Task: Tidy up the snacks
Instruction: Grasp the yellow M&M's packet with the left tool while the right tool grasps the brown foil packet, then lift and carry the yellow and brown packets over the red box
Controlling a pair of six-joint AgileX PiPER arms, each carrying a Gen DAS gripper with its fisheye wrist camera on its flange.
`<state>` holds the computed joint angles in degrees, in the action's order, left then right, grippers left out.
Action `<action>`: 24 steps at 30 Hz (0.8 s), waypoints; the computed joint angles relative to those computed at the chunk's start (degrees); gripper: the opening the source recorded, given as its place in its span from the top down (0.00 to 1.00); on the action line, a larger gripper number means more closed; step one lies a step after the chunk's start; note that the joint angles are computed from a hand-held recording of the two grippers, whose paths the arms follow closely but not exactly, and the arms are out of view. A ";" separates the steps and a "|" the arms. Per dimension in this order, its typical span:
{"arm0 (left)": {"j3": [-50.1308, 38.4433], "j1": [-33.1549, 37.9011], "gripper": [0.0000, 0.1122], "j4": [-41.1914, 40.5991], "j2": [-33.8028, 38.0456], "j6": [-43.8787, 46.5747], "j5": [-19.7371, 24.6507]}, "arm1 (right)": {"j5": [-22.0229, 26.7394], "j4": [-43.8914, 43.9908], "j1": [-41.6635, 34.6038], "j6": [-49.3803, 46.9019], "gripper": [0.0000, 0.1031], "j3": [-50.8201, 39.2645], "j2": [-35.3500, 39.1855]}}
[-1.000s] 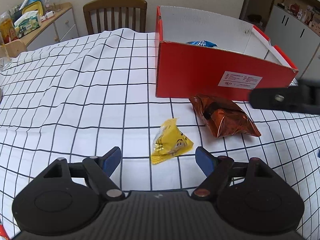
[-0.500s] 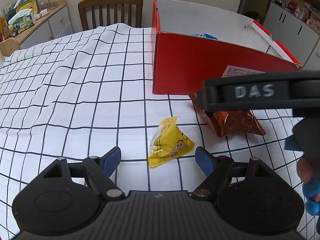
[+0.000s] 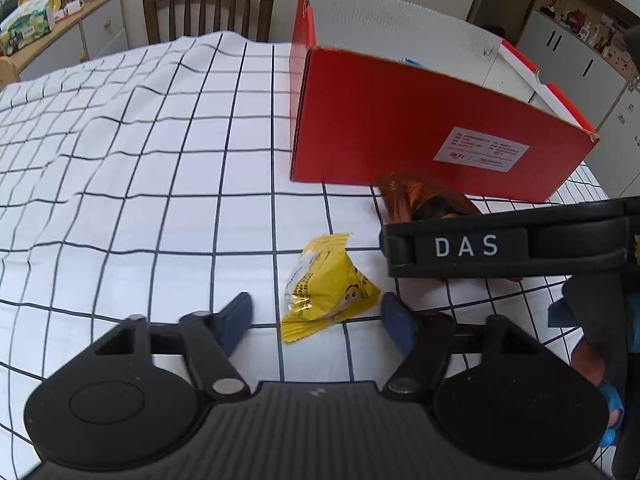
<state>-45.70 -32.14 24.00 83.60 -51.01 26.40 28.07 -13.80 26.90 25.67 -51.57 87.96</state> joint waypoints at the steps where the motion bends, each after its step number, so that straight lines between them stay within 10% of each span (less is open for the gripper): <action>1: -0.20 -0.14 0.41 0.60 0.20 -0.44 0.31 | 0.26 -0.53 0.10 0.81 0.13 -0.05 -0.12; 14: -0.60 3.38 0.77 -9.03 -0.83 7.84 0.69 | -0.46 6.33 -2.24 -6.05 0.35 3.43 -4.80; 24: -1.10 2.12 0.82 -6.98 -1.59 5.10 3.06 | -1.12 10.80 -5.63 -11.15 0.44 8.87 -11.91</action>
